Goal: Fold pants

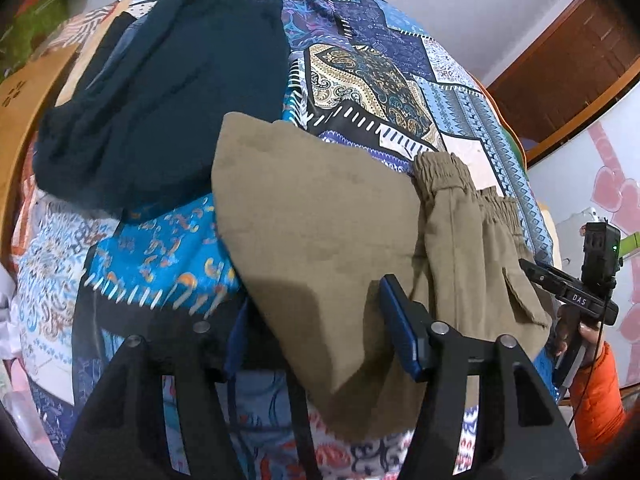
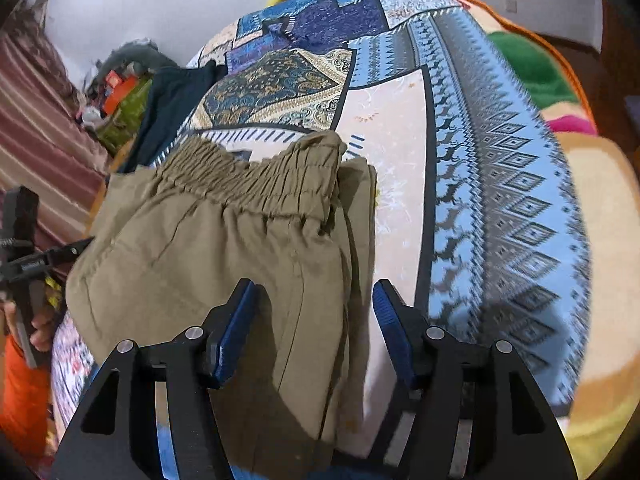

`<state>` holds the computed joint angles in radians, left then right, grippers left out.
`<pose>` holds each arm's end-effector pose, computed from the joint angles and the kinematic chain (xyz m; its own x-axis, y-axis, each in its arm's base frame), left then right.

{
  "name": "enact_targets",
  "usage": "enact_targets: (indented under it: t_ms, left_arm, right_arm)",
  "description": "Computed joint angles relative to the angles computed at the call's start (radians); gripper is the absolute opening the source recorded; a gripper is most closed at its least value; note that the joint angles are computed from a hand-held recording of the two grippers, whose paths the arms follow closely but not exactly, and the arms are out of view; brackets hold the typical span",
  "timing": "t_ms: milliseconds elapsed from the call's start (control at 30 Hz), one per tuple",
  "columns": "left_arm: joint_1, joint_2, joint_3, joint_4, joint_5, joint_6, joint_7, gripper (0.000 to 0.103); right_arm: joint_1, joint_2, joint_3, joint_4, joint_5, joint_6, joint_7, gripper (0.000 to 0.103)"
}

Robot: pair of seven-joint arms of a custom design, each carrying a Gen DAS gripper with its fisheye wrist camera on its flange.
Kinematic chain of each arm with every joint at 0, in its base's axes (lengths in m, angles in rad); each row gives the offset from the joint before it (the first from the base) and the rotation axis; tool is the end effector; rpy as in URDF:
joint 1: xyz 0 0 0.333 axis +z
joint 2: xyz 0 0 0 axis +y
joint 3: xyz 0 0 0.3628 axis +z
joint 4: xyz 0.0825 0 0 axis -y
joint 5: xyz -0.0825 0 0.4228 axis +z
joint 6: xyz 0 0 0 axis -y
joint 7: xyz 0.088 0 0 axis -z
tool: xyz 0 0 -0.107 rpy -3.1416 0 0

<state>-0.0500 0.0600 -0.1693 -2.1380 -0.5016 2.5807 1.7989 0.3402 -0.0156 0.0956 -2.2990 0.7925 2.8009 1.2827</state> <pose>0.6025 -0.1243 0.4411 -0.1281 -0.9375 0.3235 -0.9297 -0.0001 -0.3683 0.5317 0.2107 0.4230 0.1368 -0.8899 -0.4351 -0.9029 0.0687 -0.4243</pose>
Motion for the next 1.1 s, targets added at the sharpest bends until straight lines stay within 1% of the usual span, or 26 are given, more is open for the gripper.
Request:
enact_targets:
  t_ms: [67,100,133,167,200,233,300,333,433,467,500,567,600,667,867,1000,1100]
  left_arm:
    - [0.0,0.019,-0.001,0.018,0.011,0.005,-0.004,0.059]
    - [-0.002,0.027,-0.005,0.022,0.018,0.021,-0.009,0.052]
    - [-0.002,0.032,-0.007,0.026,0.026,0.03,-0.015,0.049]
    - [-0.002,0.036,-0.01,0.028,0.032,0.036,-0.017,0.043]
    - [-0.002,0.038,-0.014,0.03,0.037,0.047,-0.019,0.034]
    - [-0.002,0.039,-0.018,0.032,0.034,0.055,-0.017,0.03]
    - [-0.007,0.041,-0.022,0.031,0.056,0.078,-0.036,0.023]
    - [-0.01,0.041,-0.021,0.03,0.082,0.086,-0.055,0.021]
    - [-0.013,0.03,-0.022,0.02,0.122,0.115,-0.086,0.012]
    - [-0.012,0.024,-0.024,0.016,0.121,0.127,-0.084,0.01]
    - [-0.011,0.016,-0.026,0.012,0.109,0.139,-0.072,0.008]
    - [-0.014,0.001,-0.026,0.004,0.106,0.159,-0.065,0.006]
    - [-0.02,-0.008,-0.024,0.0,0.129,0.17,-0.08,0.005]
    - [-0.029,-0.023,-0.018,-0.005,0.169,0.187,-0.103,0.004]
    - [-0.046,-0.072,0.001,-0.014,0.208,0.213,-0.101,0.003]
    - [-0.048,-0.097,0.02,-0.01,0.274,0.237,-0.132,0.003]
    - [-0.039,-0.105,0.035,0.006,0.332,0.247,-0.163,0.003]
  right_arm:
    - [-0.001,0.017,-0.002,0.016,0.05,-0.009,-0.039,0.057]
    - [-0.003,0.026,-0.001,0.026,0.063,-0.013,-0.049,0.056]
    - [-0.003,0.029,0.001,0.028,0.057,-0.011,-0.042,0.053]
    - [-0.004,0.032,0.002,0.031,0.045,-0.011,-0.035,0.048]
    - [-0.005,0.036,0.003,0.034,0.027,-0.007,-0.021,0.045]
    - [-0.005,0.039,0.005,0.034,0.018,-0.001,-0.013,0.039]
    - [-0.01,0.042,0.005,0.037,0.029,-0.002,-0.024,0.031]
    - [-0.011,0.042,0.005,0.036,0.026,0.003,-0.019,0.025]
    - [-0.012,0.032,0.007,0.027,0.033,0.021,-0.04,0.018]
    - [-0.01,0.027,0.009,0.023,0.026,0.036,-0.043,0.014]
    - [-0.007,0.023,0.01,0.021,0.016,0.051,-0.045,0.012]
    - [0.0,0.009,0.013,0.012,-0.058,0.085,-0.004,0.008]
    - [0.002,0.005,0.013,0.011,-0.093,0.092,0.014,0.008]
    - [0.007,-0.005,0.012,0.013,-0.113,0.102,0.021,0.007]
    - [0.018,-0.022,0.012,0.039,-0.173,0.141,0.051,0.007]
    - [0.021,-0.008,0.017,0.083,-0.276,0.164,0.104,0.007]
    - [0.027,0.015,0.02,0.131,-0.321,0.185,0.127,0.007]
